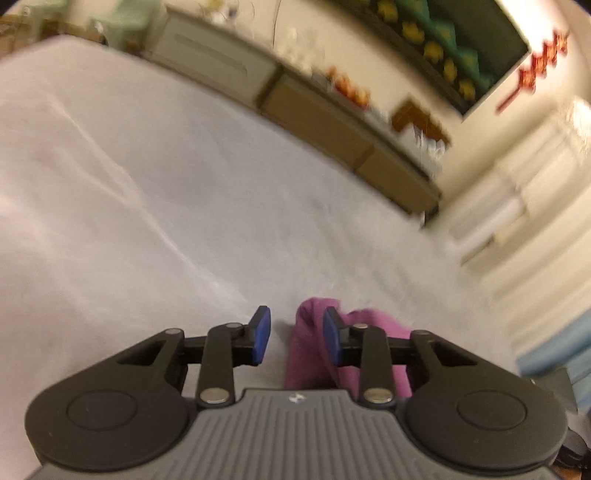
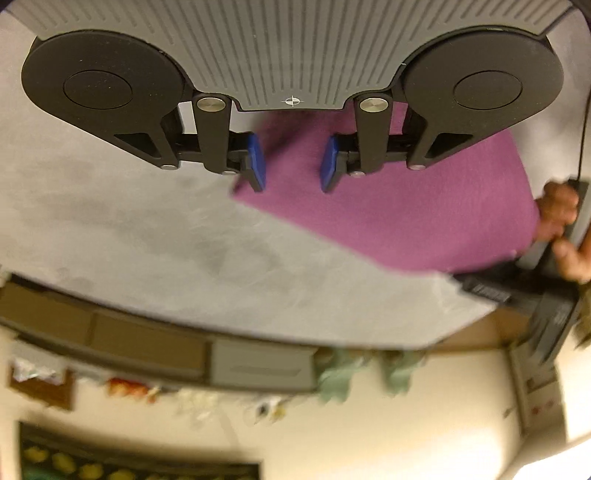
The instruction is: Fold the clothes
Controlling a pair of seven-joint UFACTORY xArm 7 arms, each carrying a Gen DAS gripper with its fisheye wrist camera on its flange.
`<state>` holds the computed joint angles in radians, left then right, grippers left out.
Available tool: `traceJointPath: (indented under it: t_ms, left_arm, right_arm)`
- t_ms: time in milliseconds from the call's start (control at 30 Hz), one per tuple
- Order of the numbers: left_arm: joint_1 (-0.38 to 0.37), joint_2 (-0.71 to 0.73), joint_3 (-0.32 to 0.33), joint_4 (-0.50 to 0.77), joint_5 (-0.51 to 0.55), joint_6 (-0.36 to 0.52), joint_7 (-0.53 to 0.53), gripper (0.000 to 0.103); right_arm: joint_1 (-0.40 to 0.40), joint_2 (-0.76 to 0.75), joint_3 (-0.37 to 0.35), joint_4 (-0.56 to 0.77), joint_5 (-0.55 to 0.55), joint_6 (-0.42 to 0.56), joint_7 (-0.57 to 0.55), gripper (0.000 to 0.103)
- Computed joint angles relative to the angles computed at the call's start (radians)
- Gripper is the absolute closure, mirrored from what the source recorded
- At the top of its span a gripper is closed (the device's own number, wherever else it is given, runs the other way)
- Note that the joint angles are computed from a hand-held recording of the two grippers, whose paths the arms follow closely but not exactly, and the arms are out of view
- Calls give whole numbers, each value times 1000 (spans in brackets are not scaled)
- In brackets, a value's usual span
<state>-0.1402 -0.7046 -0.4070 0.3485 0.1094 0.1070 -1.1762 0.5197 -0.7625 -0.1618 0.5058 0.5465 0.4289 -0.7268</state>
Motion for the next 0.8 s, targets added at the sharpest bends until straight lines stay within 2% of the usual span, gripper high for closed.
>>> traceJointPath:
  t_ms: [67,100,167,200,267,333,400,500,567,633,667,733,800]
  left_arm:
    - [-54,-128,-16,-15,27,9,34,72]
    - [-99,-165,-12,-20,37,0,65,71]
    - [-181,-163,-17,-12,44,23,121,70]
    - [-181,-134,-47,0,40,73,117,72]
    - [-170,-63,-103,24,41,167,100,74]
    - [-144,-50,-143,20,79,162,71,74]
    - [-142,-42,-140,15,96,139,56,74]
    - [-74,-43,-227,25,135,108,-27,74]
    - [-60,-82,-260,20,153,115,-72,74]
    - [-69,-141,-273,10,161,135,-112,73]
    - [-85,-182,-270,1,161,153,-129,72]
    - [-98,-239,-273,-9,161,177,-165,70]
    - [-97,-243,-279,-4,167,189,-183,69]
  right_arm:
    - [10,-118,-27,-33,15,41,-16,65]
    - [17,-171,-33,-47,15,94,-16,65]
    - [28,-270,-41,-72,19,201,-16,65]
    - [30,-295,-33,-92,11,241,-26,67]
    - [14,-308,7,-142,-16,256,-45,70]
    - [-9,-258,21,-165,-26,217,-45,73]
    - [-8,-210,-4,-148,5,189,-34,76]
    - [-4,-163,-31,-133,45,164,-26,77]
    - [-23,-190,-38,-137,60,195,-6,78]
    - [-56,-227,-44,-138,68,227,25,87]
    - [-71,-233,-54,-131,80,234,44,85]
    - [-90,-238,-74,-122,98,257,69,71]
    - [-105,-239,-93,-117,114,287,84,67]
